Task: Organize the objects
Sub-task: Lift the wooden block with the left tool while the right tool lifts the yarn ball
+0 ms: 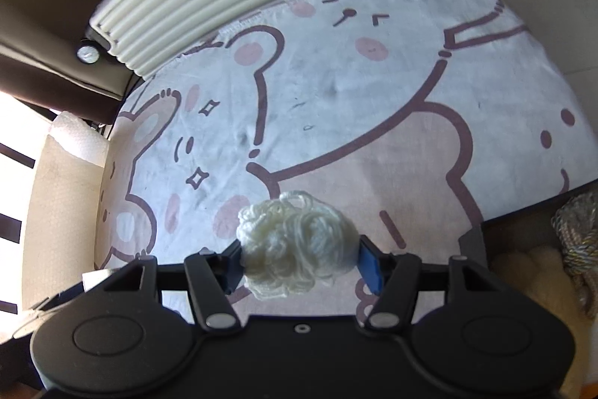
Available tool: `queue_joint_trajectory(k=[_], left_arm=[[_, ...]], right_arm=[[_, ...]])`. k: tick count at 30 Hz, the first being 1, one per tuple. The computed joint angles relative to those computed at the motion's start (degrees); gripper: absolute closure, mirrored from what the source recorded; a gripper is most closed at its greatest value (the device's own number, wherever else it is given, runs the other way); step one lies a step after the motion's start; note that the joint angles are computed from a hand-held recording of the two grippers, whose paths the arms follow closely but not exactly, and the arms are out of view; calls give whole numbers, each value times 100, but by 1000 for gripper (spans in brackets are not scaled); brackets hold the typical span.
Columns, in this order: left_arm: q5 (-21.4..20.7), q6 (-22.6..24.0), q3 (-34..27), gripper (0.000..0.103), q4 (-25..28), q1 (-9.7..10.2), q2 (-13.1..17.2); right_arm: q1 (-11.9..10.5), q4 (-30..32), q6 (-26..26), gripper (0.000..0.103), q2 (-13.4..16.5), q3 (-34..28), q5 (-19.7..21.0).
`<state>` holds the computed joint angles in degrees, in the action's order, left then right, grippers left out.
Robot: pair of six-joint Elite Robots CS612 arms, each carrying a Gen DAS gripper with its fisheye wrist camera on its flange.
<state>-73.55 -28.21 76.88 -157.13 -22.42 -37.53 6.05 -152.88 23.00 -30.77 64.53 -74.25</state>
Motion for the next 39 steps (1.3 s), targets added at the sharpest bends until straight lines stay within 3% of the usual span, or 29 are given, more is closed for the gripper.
queue_joint_trajectory(k=[16, 21, 39], left_arm=[[309, -156, 588, 10, -629, -220, -505], [428, -152, 714, 10, -685, -289, -621], [725, -346, 1351, 10, -754, -426, -1090]], right_arm=[[-21, -863, -368, 41, -557, 825, 40], [18, -1071, -809, 41, -717, 1050, -154], [84, -1394, -1215, 41, -1166, 1684, -376]])
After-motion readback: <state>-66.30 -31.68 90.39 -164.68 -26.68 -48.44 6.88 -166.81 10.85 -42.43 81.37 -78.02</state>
